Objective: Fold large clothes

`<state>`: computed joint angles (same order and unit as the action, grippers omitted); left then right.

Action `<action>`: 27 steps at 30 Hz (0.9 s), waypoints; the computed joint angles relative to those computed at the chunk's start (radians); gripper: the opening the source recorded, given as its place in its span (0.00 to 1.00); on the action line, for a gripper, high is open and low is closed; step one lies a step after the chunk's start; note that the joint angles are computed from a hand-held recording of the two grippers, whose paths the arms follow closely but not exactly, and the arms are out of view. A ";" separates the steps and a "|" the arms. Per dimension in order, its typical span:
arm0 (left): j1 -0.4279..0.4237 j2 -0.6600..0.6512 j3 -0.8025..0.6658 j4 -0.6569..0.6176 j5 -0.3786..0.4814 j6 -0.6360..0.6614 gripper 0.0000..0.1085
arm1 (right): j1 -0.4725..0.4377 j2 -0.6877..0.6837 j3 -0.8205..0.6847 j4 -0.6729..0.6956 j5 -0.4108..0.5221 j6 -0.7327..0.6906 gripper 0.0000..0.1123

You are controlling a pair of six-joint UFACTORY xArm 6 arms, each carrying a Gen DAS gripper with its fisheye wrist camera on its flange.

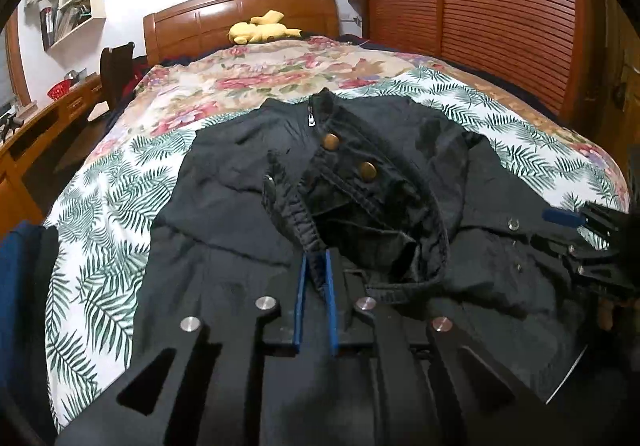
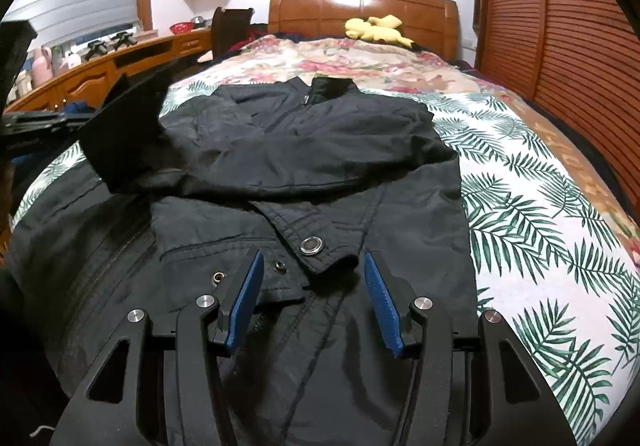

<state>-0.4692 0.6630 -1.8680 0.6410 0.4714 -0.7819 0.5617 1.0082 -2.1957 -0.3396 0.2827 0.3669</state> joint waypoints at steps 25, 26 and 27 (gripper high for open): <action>-0.003 -0.213 0.419 -0.057 -0.266 -0.085 0.31 | 0.010 0.100 -0.165 -0.071 0.116 0.055 0.47; -0.007 -0.202 0.406 -0.043 -0.264 -0.098 0.31 | 0.010 0.101 -0.166 -0.075 0.118 0.060 0.47; -0.011 -0.184 0.389 -0.049 -0.269 -0.094 0.31 | 0.010 0.102 -0.169 -0.078 0.120 0.064 0.47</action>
